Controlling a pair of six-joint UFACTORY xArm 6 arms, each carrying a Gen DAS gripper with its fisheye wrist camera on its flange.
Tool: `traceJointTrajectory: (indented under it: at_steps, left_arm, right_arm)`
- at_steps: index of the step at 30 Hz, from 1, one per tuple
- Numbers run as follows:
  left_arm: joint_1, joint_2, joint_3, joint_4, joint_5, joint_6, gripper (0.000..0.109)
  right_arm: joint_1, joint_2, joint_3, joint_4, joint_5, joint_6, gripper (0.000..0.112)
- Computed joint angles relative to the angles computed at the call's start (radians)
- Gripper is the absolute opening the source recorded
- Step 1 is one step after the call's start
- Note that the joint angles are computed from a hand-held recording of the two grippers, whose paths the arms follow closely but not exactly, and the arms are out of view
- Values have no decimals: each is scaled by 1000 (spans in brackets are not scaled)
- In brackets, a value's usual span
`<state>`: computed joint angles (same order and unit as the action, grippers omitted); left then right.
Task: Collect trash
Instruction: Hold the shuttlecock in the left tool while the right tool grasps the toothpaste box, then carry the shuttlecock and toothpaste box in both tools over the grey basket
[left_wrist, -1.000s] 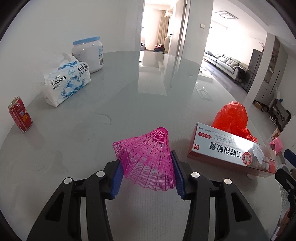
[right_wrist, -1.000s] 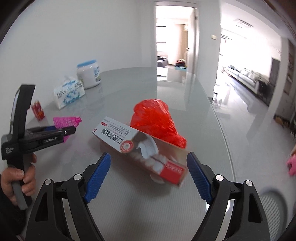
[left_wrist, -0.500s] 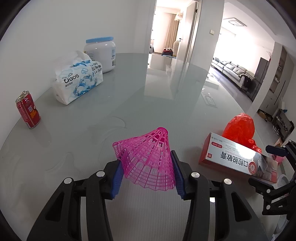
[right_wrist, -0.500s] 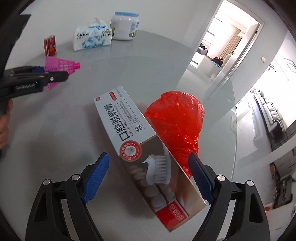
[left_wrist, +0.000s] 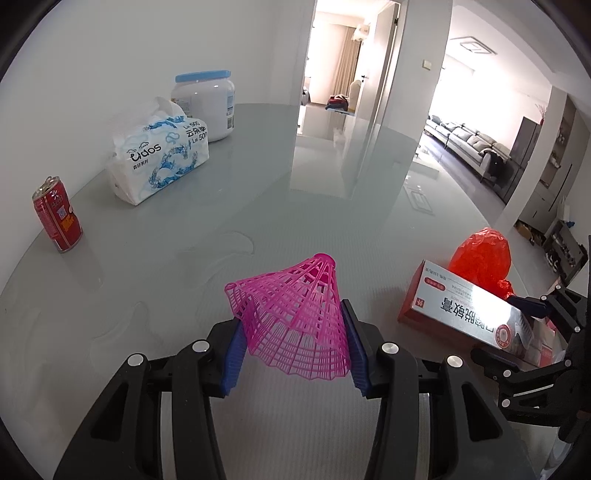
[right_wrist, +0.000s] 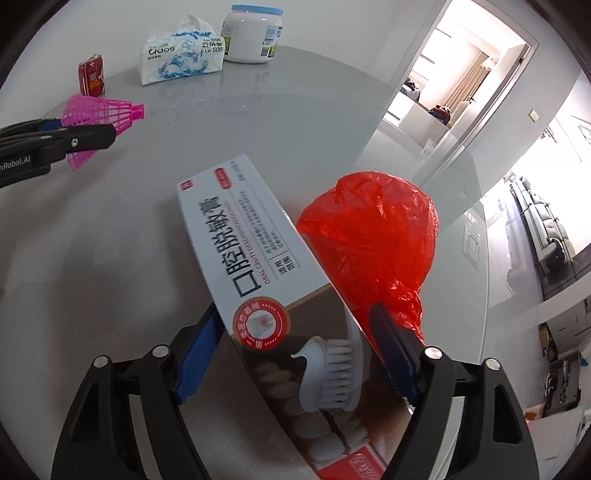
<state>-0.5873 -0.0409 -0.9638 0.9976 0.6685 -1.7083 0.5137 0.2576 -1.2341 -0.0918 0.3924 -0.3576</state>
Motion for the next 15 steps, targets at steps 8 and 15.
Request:
traceJointTrajectory:
  at_steps: [8,15]
  left_arm:
    - [0,-6,7,5,-1,-16,46]
    - [-1,-14,13,20,-2,-28,46]
  right_arm:
    - [13,-74,96,93,-60,-3,56]
    - [26,-159,174,389,-99,-108,56]
